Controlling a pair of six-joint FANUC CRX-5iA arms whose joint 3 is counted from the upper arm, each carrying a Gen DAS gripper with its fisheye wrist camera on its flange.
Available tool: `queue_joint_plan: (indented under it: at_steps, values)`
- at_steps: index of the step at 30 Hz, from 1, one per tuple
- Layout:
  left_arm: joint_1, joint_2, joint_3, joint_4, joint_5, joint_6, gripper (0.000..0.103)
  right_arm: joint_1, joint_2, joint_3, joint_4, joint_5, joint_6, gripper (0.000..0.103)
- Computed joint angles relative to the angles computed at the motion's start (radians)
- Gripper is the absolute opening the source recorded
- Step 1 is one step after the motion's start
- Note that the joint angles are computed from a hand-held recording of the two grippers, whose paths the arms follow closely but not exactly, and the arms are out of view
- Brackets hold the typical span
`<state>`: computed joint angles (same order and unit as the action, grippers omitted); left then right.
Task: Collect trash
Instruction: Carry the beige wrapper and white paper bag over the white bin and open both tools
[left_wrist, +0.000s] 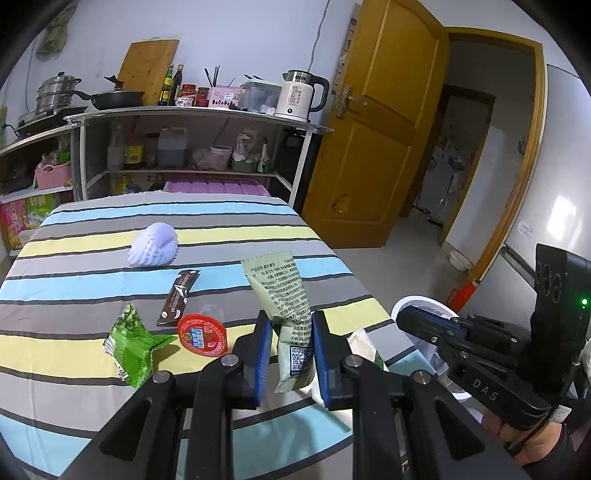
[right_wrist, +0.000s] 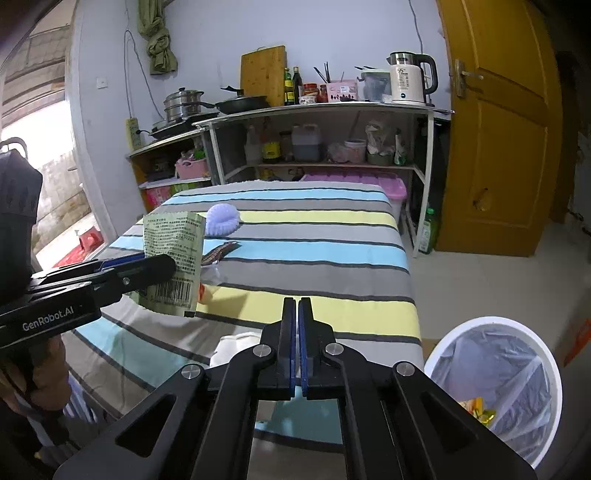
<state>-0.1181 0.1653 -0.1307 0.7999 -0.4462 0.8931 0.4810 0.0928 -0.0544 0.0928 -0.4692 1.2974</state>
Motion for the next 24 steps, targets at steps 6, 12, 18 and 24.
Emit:
queue_joint_plan:
  at_steps: [6,12,18,24]
  values:
    - [0.008,-0.01,-0.011,0.0,0.014,0.006,0.022,-0.015,0.006,0.03,-0.106,-0.038,0.098,0.032]
    - [0.022,-0.017,-0.02,-0.016,0.008,0.028,0.022,-0.076,0.053,0.116,-0.326,-0.16,0.183,0.055]
    - [0.028,-0.021,-0.022,-0.023,0.001,0.032,0.022,-0.09,0.106,0.175,-0.382,-0.246,0.184,0.025]
    - [0.027,-0.023,-0.029,-0.013,0.002,0.019,0.022,-0.085,0.108,0.175,-0.367,-0.251,0.178,0.013]
